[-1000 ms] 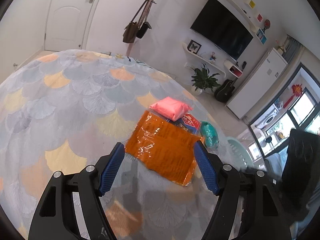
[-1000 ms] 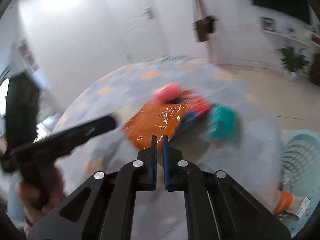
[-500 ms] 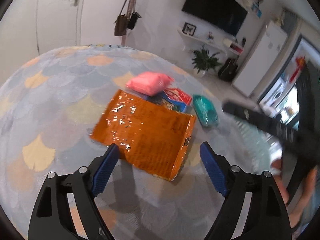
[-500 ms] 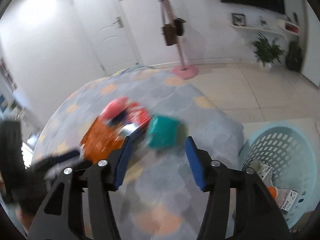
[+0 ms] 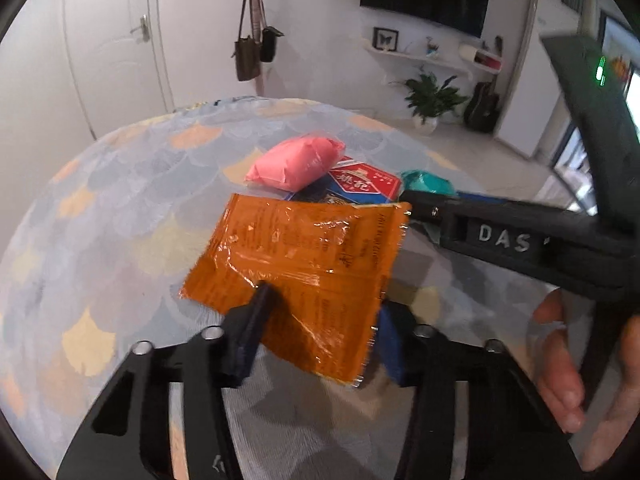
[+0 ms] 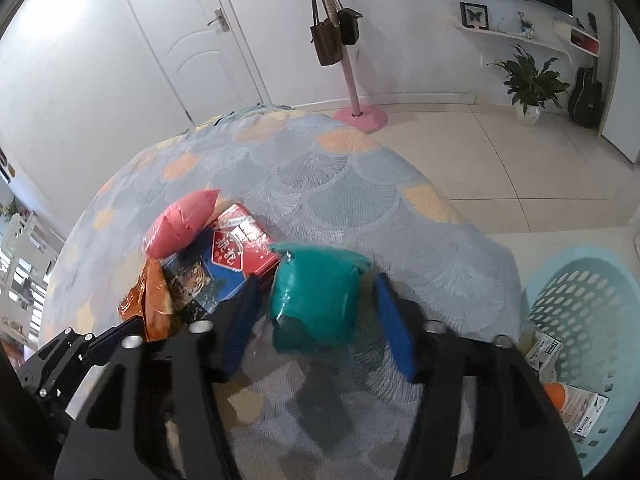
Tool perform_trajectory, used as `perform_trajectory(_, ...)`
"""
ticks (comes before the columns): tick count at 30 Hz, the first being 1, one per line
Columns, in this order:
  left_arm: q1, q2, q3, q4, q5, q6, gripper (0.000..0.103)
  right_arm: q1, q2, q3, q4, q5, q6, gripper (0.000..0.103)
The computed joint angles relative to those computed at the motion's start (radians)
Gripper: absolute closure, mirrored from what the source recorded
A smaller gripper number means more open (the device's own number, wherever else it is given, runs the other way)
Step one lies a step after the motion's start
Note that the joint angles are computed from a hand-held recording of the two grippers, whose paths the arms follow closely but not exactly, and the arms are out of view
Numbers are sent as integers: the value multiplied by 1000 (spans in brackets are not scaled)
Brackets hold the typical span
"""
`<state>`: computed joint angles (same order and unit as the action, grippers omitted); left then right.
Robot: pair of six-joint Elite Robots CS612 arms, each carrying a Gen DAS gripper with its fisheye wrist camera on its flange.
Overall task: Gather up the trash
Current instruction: 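Grasp the orange snack bag with the left gripper while the right grasps the teal bag, then carry both bags over the blue basket and open both grippers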
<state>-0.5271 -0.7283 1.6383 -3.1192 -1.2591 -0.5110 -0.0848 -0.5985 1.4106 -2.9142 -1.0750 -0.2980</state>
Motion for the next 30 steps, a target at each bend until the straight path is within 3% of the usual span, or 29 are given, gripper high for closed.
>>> perform_trajectory(4, -3, -12, 41, -77, -11, -14, 91, -6, -11, 25, -18, 12, -5, 66)
perform_trajectory(8, 5, -27, 94, -189, -52, -58, 100, -16, -32, 74, -71, 17, -5, 67)
perform_trajectory(17, 9, -37, 158, -470, -155, -58, 103, -42, -90, 175, -207, 36, 18, 67)
perform_trajectory(23, -18, -46, 137, -526, -142, -2, 103, -72, -139, 242, -348, 41, 42, 67)
perform_trajectory(30, -52, -32, 59, -522, -163, 73, 103, -112, -171, 286, -473, -1, 78, 67)
